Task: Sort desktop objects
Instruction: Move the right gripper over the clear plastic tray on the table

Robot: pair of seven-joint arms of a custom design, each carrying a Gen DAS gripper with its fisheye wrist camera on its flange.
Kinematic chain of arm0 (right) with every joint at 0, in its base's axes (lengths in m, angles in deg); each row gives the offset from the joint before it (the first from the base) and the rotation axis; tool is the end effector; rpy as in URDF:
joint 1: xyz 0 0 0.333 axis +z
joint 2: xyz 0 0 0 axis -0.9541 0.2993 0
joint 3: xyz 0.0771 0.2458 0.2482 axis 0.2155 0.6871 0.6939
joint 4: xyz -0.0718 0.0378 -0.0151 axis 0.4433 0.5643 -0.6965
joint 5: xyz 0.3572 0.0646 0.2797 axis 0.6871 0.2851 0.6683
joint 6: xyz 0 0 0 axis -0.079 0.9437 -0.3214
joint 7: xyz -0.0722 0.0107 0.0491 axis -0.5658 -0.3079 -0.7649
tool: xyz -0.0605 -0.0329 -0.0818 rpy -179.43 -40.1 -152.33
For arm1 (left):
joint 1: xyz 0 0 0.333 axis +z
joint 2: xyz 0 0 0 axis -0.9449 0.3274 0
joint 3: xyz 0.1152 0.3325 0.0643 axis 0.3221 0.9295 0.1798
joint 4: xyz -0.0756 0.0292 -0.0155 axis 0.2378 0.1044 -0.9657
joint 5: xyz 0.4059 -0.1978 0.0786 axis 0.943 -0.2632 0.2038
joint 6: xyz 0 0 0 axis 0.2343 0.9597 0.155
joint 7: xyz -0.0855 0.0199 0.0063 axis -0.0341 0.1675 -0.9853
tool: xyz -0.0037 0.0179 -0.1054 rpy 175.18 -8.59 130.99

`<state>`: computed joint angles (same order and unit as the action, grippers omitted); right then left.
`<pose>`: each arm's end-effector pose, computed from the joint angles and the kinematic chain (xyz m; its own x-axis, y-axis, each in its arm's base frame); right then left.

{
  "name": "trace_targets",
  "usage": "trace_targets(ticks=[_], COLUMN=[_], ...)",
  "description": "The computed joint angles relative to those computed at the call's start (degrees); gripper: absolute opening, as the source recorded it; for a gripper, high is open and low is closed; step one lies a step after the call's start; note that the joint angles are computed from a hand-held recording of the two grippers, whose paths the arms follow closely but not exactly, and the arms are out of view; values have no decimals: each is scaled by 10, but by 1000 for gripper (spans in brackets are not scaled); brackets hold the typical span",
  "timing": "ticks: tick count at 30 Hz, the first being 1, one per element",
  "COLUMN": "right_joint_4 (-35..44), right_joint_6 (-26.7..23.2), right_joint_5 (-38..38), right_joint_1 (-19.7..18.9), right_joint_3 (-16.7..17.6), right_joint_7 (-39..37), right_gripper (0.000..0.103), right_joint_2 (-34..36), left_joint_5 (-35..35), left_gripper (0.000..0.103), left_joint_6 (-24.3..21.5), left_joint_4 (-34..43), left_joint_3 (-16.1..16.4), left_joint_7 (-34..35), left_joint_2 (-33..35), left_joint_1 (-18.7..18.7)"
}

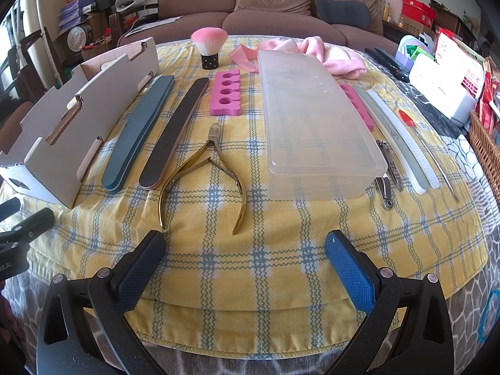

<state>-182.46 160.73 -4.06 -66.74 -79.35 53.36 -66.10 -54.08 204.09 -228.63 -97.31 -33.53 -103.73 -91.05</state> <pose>0.4893 -0.0024 0.4324 0.5883 -0.8086 0.0110 -0.6491 -0.4803 -0.5899 0.3765 -0.2830 0.4452 0.4818 -0.8761 -0.0198 -0.7081 -0.3759 -0.5977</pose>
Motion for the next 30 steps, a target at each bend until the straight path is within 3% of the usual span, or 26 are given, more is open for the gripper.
trace_targets(ticks=[6,13,30], right_joint_4=[-11,-7,-5], right_joint_6=[10,-6,-40], right_joint_5=[-18,15,1], right_joint_1=[-4,7,-3], right_joint_3=[10,-13,-7], right_joint_7=[18,1,36], right_gripper=[103,103,103], right_joint_2=[-14,-44,-96], left_joint_5=[1,-35,-48], left_gripper=[103,103,103], left_joint_6=[3,36,18], left_joint_4=[-5,-29,-17], left_joint_3=[1,15,15], left_joint_7=[36,48,73], left_joint_2=[-25,-67,-118], left_joint_1=[-12,-16,0])
